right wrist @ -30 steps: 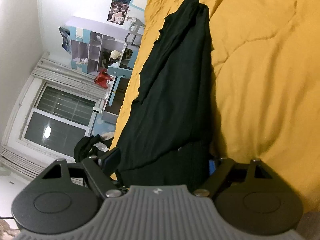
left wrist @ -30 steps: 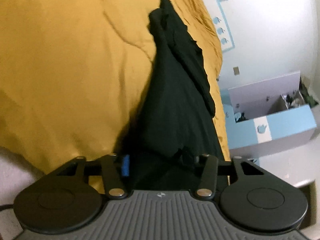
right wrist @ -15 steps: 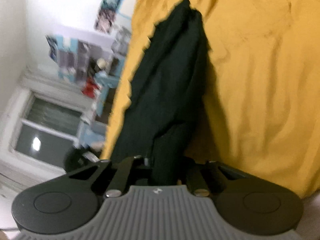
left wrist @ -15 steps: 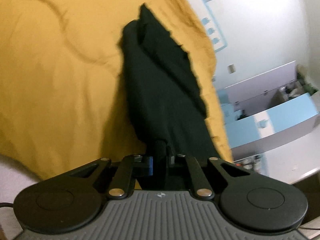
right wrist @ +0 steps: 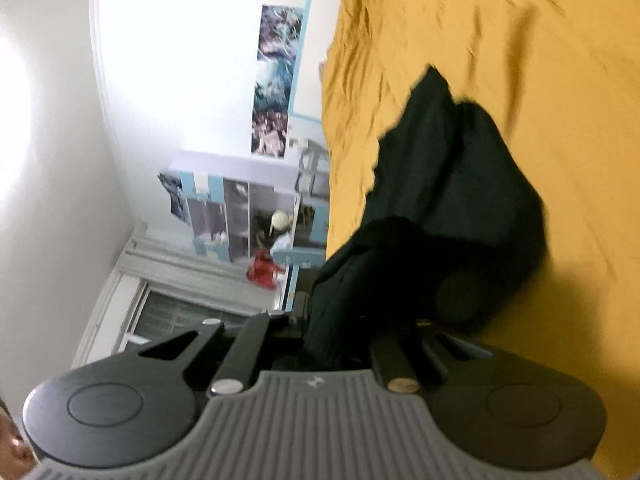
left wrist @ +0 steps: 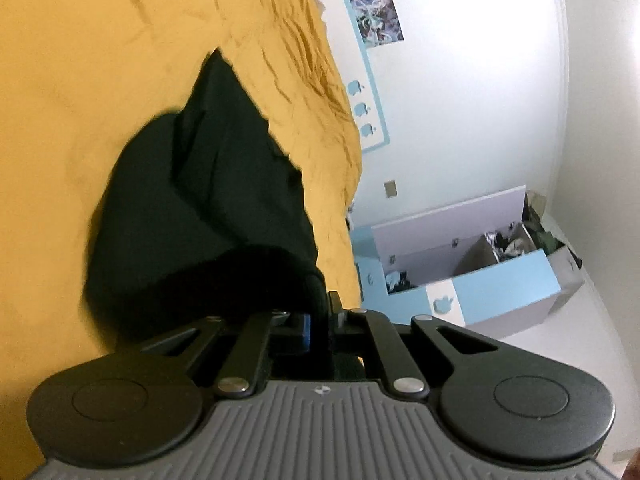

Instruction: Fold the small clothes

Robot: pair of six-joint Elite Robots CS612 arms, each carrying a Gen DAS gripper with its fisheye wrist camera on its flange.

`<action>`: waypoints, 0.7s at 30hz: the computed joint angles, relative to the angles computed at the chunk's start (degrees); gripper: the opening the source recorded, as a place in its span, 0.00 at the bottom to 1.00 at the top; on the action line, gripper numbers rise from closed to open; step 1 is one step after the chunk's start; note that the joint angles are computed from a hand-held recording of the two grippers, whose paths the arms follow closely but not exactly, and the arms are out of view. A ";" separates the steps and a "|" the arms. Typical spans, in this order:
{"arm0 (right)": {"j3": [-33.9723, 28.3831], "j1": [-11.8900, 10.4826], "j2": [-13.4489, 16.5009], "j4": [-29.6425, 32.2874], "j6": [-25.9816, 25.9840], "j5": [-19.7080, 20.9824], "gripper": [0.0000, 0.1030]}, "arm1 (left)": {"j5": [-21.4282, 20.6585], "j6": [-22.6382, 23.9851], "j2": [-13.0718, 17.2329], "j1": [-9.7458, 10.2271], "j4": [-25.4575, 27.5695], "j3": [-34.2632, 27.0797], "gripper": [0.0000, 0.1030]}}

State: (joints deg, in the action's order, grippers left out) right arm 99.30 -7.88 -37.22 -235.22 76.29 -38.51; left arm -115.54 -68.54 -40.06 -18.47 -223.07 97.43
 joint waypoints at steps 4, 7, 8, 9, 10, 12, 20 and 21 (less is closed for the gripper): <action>-9.91 0.73 2.96 7.28 -1.73 -3.14 0.03 | -0.55 -0.92 3.84 1.89 3.87 -9.29 0.06; -18.86 1.61 6.01 14.86 -4.68 -4.86 0.03 | -1.41 2.33 6.87 2.97 9.65 -17.30 0.06; -22.46 1.93 7.43 17.62 -5.69 -5.47 0.03 | -1.07 3.56 8.02 3.24 12.33 -20.27 0.06; -25.53 2.23 8.73 20.00 -6.28 -6.33 0.03 | -1.14 3.50 9.52 3.59 14.47 -23.54 0.06; -29.58 2.60 10.40 23.29 -7.50 -7.38 0.03 | -0.99 3.94 10.60 3.88 16.60 -26.05 0.06; -37.37 3.26 13.63 30.58 -10.91 -9.92 0.03 | 0.85 5.77 13.42 4.28 21.86 -32.09 0.06; -54.65 5.64 22.58 46.52 -6.41 -24.93 0.56 | 11.25 1.67 15.06 4.51 25.47 -33.88 0.20; -54.15 5.38 22.55 44.92 -5.57 -23.56 0.58 | 10.18 3.99 14.00 4.52 24.24 -31.87 0.22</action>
